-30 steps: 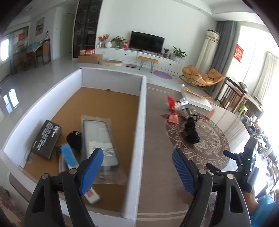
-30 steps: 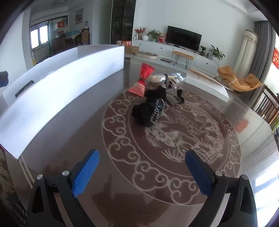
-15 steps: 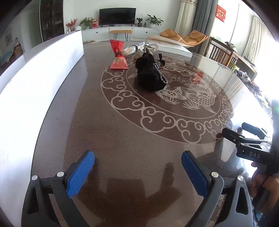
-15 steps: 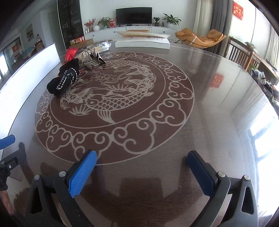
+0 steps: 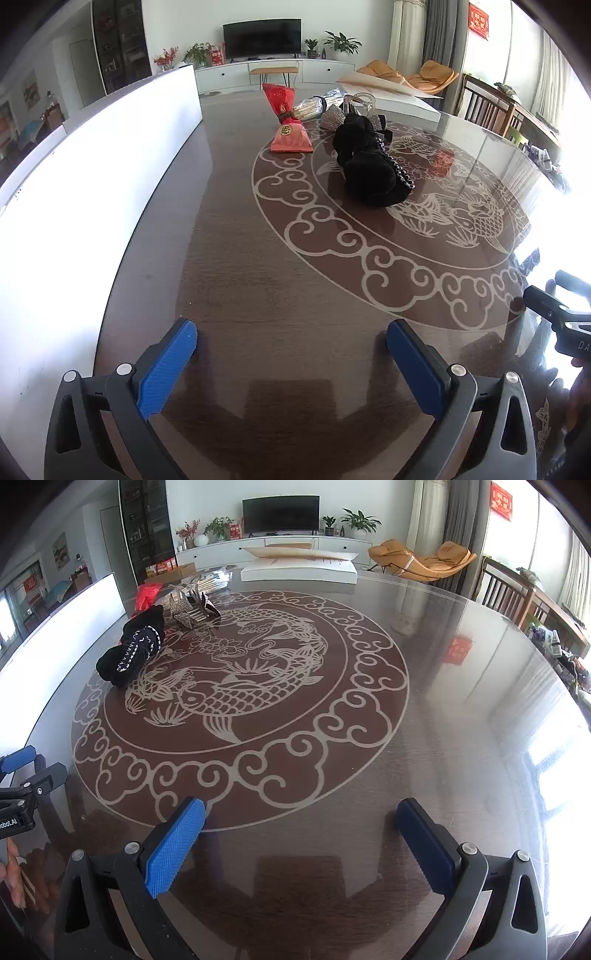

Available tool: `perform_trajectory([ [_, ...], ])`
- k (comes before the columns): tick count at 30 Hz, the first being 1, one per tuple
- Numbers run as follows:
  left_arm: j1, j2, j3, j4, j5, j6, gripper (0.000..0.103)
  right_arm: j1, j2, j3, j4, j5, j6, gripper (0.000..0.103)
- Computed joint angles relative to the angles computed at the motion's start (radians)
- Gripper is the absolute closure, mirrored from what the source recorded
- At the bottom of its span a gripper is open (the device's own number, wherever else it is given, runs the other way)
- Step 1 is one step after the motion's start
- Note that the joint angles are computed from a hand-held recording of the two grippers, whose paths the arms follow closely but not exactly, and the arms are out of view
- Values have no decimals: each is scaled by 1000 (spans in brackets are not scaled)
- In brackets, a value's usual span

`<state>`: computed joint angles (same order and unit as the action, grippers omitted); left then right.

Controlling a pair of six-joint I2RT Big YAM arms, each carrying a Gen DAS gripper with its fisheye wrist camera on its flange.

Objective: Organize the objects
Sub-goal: 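Bring both open tools back over the table, then close the right tool on the black knit plush item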

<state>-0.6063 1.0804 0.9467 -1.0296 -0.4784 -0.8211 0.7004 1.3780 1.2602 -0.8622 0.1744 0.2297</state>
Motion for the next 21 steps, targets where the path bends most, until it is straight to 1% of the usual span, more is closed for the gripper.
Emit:
perform_trajectory([
  [4,6,-4,-1,1,8,11,0,0,0,0,0,0,0,0],
  [7,51,2,5,24,55,100,0,0,0,0,0,-1,0,0],
  [8,65,1,4,29,60,112,0,0,0,0,0,-1,0,0],
  [10,80,-6,-3,30,53,94,0,0,0,0,-1,-1,0,0],
  [12,73,-7,-4,23,41,81,0,-1,0,0,0,-2,0,0],
  [18,71,-14,-9,26,40,79,0,-3,7,10,-7,-7,-1,0],
  [19,72,-14,-8,26,41,80,0,-4,21,25,-16,-10,-1,0],
  [21,71,-14,-9,26,40,80,0,-4,73,92,-61,-31,-6,0],
])
